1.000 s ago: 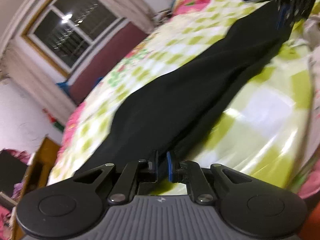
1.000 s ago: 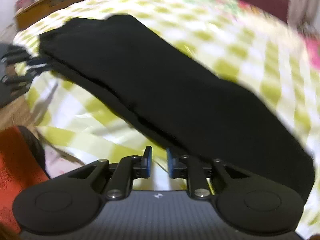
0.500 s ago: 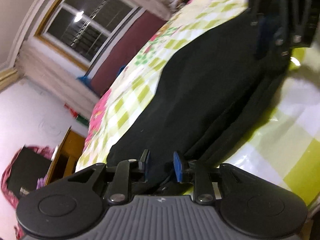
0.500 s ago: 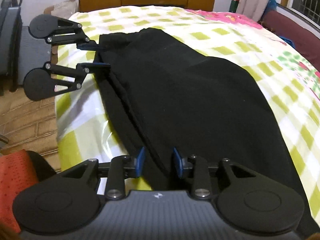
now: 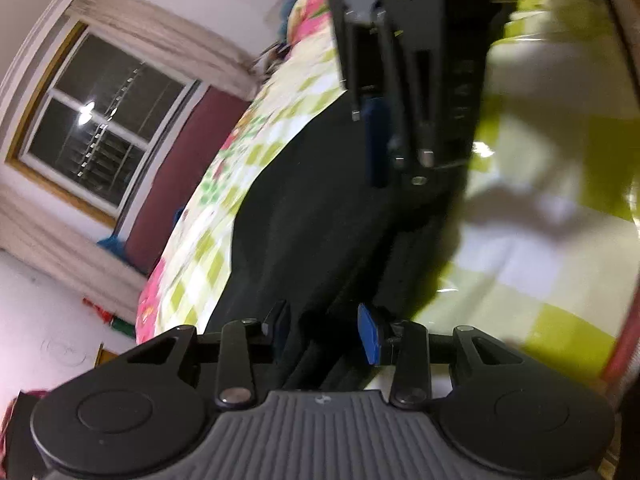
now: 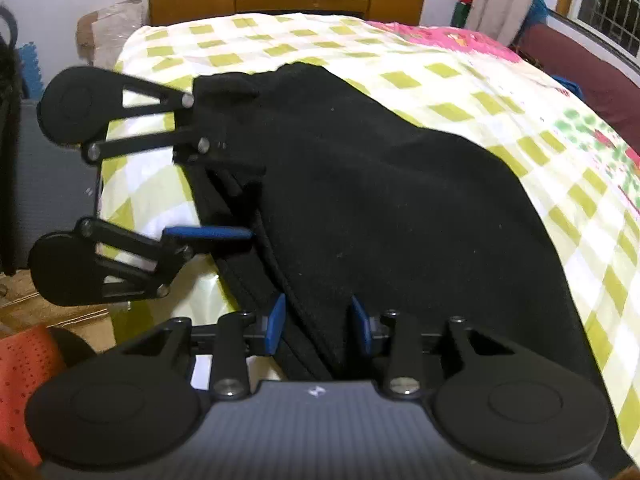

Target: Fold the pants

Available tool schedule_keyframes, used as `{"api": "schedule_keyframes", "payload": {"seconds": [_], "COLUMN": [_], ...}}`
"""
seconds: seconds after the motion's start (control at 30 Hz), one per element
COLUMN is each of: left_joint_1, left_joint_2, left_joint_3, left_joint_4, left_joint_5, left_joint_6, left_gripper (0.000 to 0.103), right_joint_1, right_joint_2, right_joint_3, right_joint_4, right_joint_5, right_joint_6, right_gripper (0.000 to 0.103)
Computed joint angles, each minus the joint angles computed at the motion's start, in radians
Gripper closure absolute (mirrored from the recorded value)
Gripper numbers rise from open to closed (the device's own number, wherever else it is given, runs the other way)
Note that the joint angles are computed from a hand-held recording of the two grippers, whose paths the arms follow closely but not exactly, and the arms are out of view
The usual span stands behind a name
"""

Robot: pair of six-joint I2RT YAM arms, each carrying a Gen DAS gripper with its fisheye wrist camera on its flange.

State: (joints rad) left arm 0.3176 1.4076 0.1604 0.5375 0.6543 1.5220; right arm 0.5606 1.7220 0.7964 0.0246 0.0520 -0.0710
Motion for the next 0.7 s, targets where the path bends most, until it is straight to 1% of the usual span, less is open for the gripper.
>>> {"api": "schedule_keyframes", "payload": {"seconds": [0.07, 0.1, 0.13, 0.17, 0.2, 0.27, 0.3, 0.33, 0.4, 0.47, 0.53, 0.57, 0.6, 0.63, 0.67, 0.7], "left_joint_1": [-0.022, -0.036, -0.048, -0.044, -0.029, 0.019, 0.029, 0.031, 0.015, -0.006, -0.045, -0.068, -0.079, -0.09, -0.089, -0.079], "left_joint_2": [0.032, 0.065, 0.088, 0.093, 0.073, 0.028, 0.023, 0.029, 0.064, 0.092, 0.105, 0.107, 0.105, 0.09, 0.074, 0.067], "left_joint_3": [-0.01, -0.008, -0.01, -0.015, -0.02, -0.003, 0.008, 0.014, 0.015, 0.028, 0.022, 0.02, 0.025, 0.04, 0.059, 0.07], "left_joint_4": [0.061, 0.1, 0.129, 0.137, 0.113, 0.007, -0.019, -0.016, 0.046, 0.082, 0.123, 0.139, 0.132, 0.089, 0.037, 0.008], "left_joint_5": [-0.025, -0.04, -0.056, -0.051, -0.036, 0.008, 0.011, 0.004, -0.028, -0.063, -0.102, -0.119, -0.126, -0.137, -0.139, -0.13], "left_joint_6": [-0.025, -0.041, -0.043, -0.017, 0.023, 0.106, 0.123, 0.126, 0.091, 0.042, -0.014, -0.047, -0.073, -0.103, -0.121, -0.129], "left_gripper": [0.05, 0.05, 0.05, 0.05, 0.051, 0.051, 0.051, 0.051, 0.051, 0.051, 0.052, 0.054, 0.059, 0.065, 0.067, 0.069], "right_joint_1": [0.0, -0.001, 0.0, 0.007, 0.016, 0.047, 0.059, 0.065, 0.059, 0.048, 0.046, 0.046, 0.048, 0.049, 0.047, 0.051], "right_joint_2": [0.014, 0.027, 0.035, 0.036, 0.033, 0.025, 0.027, 0.039, 0.074, 0.096, 0.094, 0.099, 0.102, 0.093, 0.076, 0.059], "right_joint_3": [0.01, 0.021, 0.031, 0.037, 0.039, 0.032, 0.024, 0.024, 0.044, 0.073, 0.087, 0.096, 0.109, 0.112, 0.106, 0.098], "right_joint_4": [-0.004, -0.009, -0.011, -0.014, -0.018, -0.022, -0.012, -0.003, 0.004, -0.004, -0.017, -0.024, -0.044, -0.056, -0.059, -0.058], "right_joint_5": [0.022, 0.021, 0.013, 0.009, 0.0, 0.014, 0.036, 0.057, 0.072, 0.069, 0.065, 0.068, 0.07, 0.061, 0.042, 0.038], "right_joint_6": [0.006, 0.015, 0.02, 0.018, 0.005, -0.048, -0.065, -0.073, -0.049, -0.006, 0.019, 0.021, 0.029, 0.032, 0.028, 0.033], "right_gripper": [0.068, 0.064, 0.064, 0.064, 0.065, 0.064, 0.064, 0.064, 0.064, 0.064, 0.069, 0.069, 0.069, 0.069, 0.069, 0.068]}}
